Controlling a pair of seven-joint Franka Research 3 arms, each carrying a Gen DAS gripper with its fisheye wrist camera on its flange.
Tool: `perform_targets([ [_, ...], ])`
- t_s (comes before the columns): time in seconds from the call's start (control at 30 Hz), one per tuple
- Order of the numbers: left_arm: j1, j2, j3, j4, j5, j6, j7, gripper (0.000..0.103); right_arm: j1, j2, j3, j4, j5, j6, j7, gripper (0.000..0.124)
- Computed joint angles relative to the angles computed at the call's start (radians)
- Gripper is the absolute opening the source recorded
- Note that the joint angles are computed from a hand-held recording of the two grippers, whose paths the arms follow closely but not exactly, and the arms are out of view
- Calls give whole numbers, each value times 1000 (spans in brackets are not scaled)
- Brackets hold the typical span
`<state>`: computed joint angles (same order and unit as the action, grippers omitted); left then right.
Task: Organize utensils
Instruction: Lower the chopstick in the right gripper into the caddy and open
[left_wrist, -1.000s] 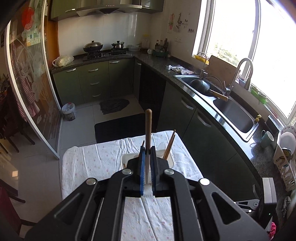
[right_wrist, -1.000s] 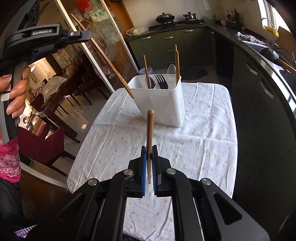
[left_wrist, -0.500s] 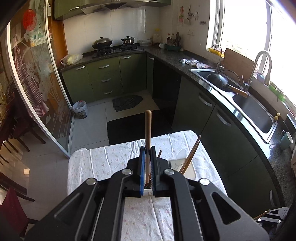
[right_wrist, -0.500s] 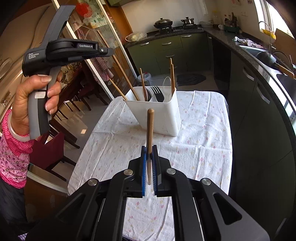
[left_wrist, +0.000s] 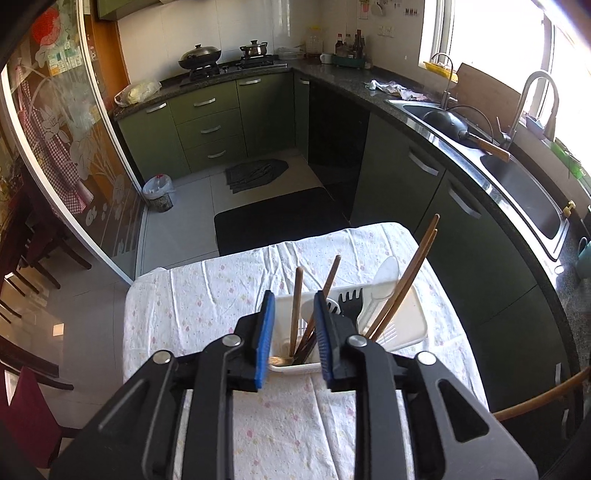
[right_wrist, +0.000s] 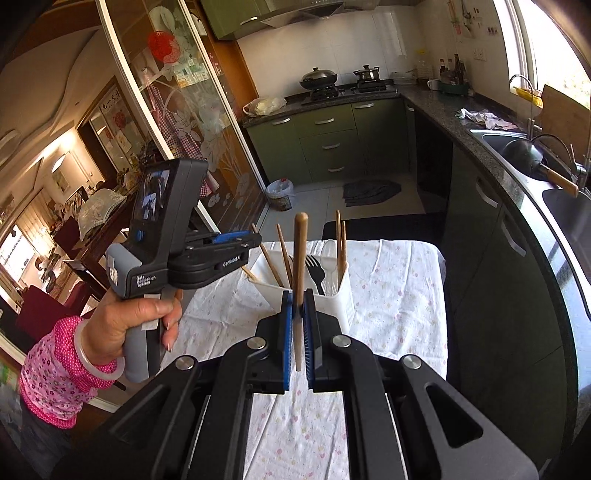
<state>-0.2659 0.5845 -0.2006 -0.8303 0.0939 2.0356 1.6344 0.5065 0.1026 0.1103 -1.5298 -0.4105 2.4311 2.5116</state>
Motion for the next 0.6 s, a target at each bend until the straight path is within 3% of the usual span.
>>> perform_targets([
  [0.4,31,7,-22,8,-75,-15,24,24,46,227,-94,353,-46,-83,16,6],
  [0.6,72,-55,-44,-79,-134,17,66,24,81,412,-153,617,-25,-236,-43,6],
])
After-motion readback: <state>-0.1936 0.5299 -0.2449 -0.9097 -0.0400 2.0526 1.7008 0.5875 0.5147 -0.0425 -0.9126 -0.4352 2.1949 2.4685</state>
